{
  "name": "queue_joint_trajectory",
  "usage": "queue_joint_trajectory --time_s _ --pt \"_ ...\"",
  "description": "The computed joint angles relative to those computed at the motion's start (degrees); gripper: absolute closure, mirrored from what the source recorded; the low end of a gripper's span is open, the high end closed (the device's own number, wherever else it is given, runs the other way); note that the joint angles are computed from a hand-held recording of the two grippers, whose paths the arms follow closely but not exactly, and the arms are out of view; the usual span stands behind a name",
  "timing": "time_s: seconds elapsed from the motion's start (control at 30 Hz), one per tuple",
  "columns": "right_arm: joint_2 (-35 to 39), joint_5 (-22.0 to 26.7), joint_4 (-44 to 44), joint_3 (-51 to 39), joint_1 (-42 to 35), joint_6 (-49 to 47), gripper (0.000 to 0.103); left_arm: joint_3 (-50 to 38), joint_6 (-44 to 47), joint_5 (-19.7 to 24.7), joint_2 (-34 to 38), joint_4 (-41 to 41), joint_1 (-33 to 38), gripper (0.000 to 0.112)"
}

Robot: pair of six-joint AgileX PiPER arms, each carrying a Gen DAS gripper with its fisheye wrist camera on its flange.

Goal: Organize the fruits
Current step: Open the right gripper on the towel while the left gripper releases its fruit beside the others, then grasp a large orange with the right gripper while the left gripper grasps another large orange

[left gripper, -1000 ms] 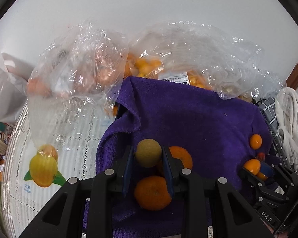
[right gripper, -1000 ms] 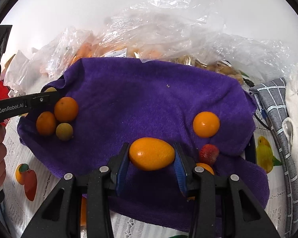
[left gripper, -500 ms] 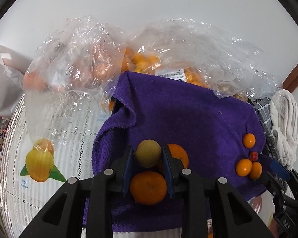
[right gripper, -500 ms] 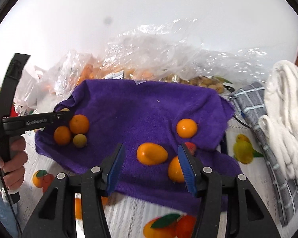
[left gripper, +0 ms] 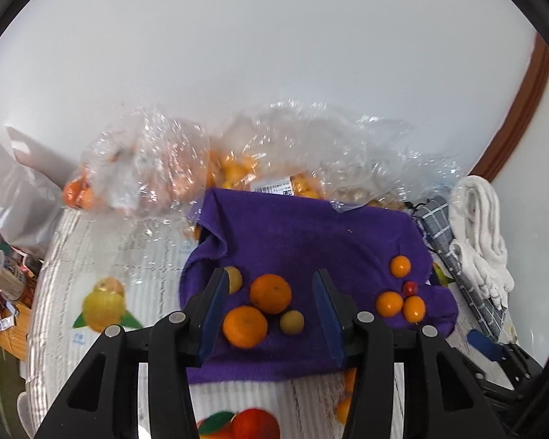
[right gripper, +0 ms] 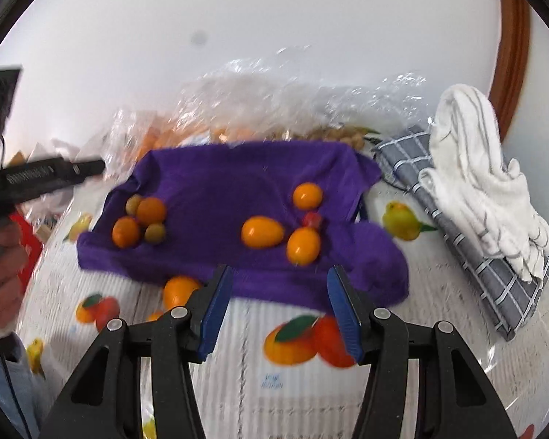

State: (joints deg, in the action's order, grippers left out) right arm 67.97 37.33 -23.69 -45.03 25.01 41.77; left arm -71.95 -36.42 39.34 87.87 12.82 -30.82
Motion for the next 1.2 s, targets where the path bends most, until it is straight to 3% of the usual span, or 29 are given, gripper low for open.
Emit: queue_joint_trajectory --time_s 0.2,0.33,0.47,0.67,0.77,0.83,0.97,1.13,1.2 --pt "1.2 -3.7 -1.3 3.1 6.2 4.0 0.055 11.4 -7.8 0.4 -8.4 8.6 -2.1 0.067" --pt "4.8 -9.2 4.9 3.2 6.4 -0.4 0.054 19.9 -10.9 0.2 -13.2 11.3 -2.9 0.067" --pt "10.1 -11.5 9.2 0.8 6.4 -4.2 0.054 27.3 -14.3 -0.3 -16.7 14.3 -4.3 0.067" --pt "16.8 -12.8 11.3 -2.2 5.6 -3.8 0.054 34.4 -17.5 -4.2 -20.0 12.6 -1.7 0.067" --pt "18.0 -13.8 8.3 -2.2 6.3 -0.2 0.054 36.4 -13.8 -6.9 -20.9 8.5 0.3 0.067" --pt "17.9 -13.5 3.9 -2.2 7.1 4.0 0.062 36.9 -14.1 -7.6 -20.6 8.2 0.5 0.067" --pt "15.1 -14.1 6.8 -0.7 6.2 0.5 0.062 37.4 -16.9 -7.4 -20.8 11.1 -1.0 0.067" --pt "6.9 -9.4 -7.3 3.8 9.1 13.2 0.062 38.5 -19.4 -8.0 -21.1 13.2 -1.8 0.067" --pt "2.8 -7.2 -9.0 6.2 9.2 13.9 0.062 38.6 -19.3 -7.8 -21.5 12.5 -1.7 0.067"
